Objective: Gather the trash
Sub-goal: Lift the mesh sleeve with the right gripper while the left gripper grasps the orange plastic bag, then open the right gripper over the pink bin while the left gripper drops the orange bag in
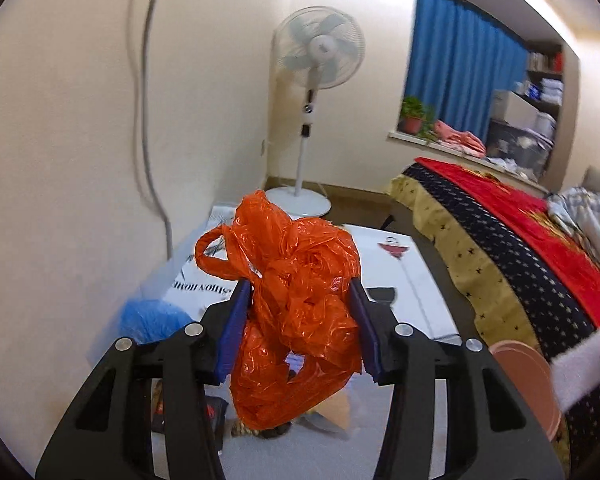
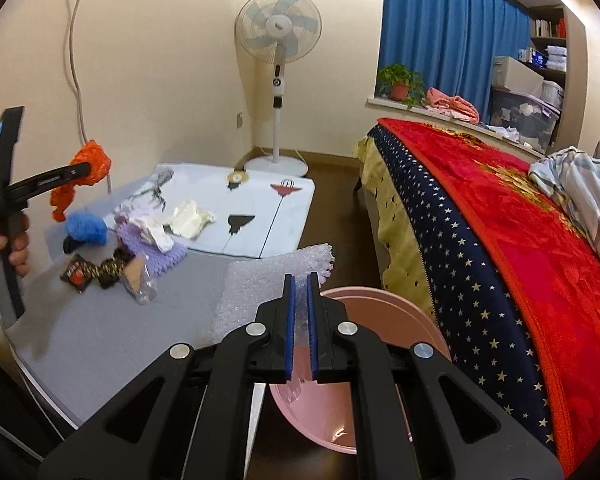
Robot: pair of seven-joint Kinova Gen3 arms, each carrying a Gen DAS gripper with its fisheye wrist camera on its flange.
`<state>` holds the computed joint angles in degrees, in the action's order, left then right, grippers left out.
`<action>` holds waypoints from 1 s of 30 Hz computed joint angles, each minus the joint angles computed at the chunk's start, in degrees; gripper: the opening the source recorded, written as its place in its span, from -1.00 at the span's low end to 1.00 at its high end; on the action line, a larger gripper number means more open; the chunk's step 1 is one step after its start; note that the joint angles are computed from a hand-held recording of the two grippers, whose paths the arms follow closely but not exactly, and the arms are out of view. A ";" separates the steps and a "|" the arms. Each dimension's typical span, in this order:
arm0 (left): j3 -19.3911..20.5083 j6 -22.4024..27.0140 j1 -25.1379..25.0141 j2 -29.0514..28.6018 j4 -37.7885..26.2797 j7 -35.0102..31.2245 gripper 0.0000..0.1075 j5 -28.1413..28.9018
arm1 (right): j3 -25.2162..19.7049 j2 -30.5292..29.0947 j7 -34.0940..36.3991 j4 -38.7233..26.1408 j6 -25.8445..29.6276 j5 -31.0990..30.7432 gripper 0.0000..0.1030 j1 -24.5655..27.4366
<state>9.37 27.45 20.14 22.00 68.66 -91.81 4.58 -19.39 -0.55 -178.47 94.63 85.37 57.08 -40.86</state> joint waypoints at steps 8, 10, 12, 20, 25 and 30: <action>5.37 3.88 1.87 -4.33 2.57 -3.45 -0.10 4.73 | -1.01 -1.34 -2.42 0.67 5.18 1.06 -0.88 0.27; 6.32 4.81 3.36 -3.46 2.22 -4.73 -0.10 5.92 | -0.57 -2.31 -3.26 1.43 6.28 0.23 -0.88 1.07; 6.90 6.18 5.55 -1.77 0.98 -5.58 -0.10 6.40 | -0.34 -3.15 -3.55 2.25 6.78 -0.68 -0.88 2.24; 6.96 13.44 14.69 7.80 -9.43 -8.62 -0.10 4.50 | 0.64 -8.81 -5.02 8.11 4.45 -6.70 -0.87 9.45; 5.63 16.88 17.62 11.98 -14.09 -8.19 -0.10 4.55 | 0.73 -10.24 -4.50 10.11 0.19 -8.77 -0.87 14.01; 4.79 17.76 18.94 13.94 -16.12 -7.30 -0.10 4.68 | 0.72 -9.94 -3.51 10.96 -3.71 -9.66 -0.73 16.88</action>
<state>14.16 45.21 39.09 35.94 52.54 -99.11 9.26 -18.67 -10.49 -181.98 105.59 81.66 47.43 -23.98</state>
